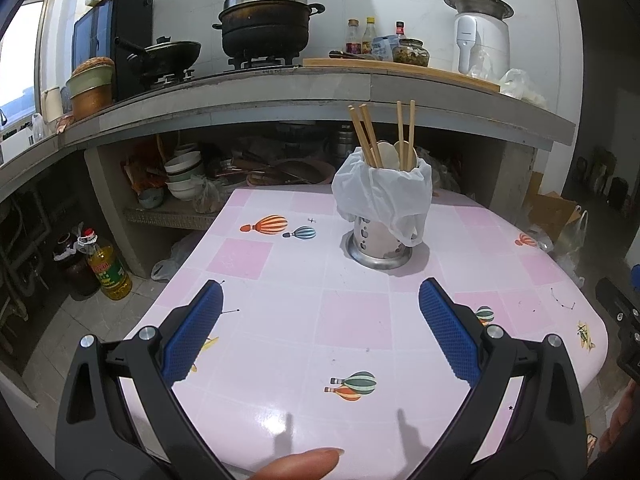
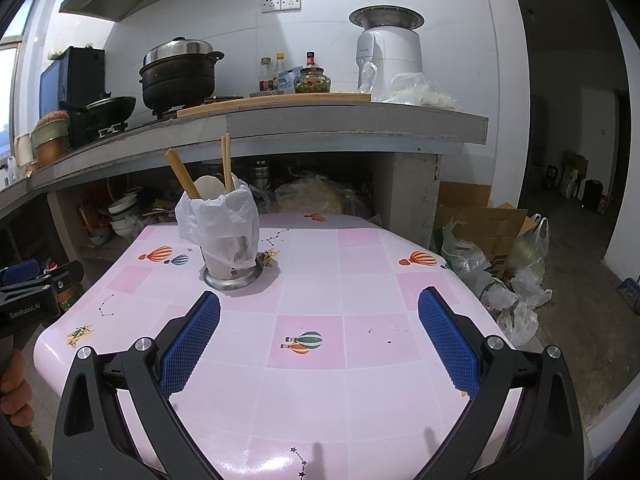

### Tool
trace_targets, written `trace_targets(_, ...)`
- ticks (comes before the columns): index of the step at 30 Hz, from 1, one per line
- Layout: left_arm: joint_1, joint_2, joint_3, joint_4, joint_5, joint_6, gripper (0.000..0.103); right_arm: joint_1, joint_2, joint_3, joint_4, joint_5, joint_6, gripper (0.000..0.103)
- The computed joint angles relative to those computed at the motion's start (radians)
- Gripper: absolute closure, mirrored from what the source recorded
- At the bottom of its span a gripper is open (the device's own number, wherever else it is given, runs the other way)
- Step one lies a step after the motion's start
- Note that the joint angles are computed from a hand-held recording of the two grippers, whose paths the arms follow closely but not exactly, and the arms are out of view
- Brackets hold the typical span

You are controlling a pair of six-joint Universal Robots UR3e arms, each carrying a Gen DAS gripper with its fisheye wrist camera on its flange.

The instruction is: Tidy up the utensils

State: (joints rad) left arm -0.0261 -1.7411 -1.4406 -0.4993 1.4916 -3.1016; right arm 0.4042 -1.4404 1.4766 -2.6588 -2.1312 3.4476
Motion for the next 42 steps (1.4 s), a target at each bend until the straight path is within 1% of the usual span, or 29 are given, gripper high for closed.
trace_targets(11, -0.002, 0.004, 0.005, -0.01, 0.014, -0.002, 0.008, 0.003, 0.007, -0.002, -0.004, 0.0, -0.006, 0.006)
trace_targets(42, 0.015, 0.015, -0.008, -0.013, 0.004, -0.001, 0.008, 0.019, 0.029, -0.039, 0.019, -0.004, -0.009, 0.006)
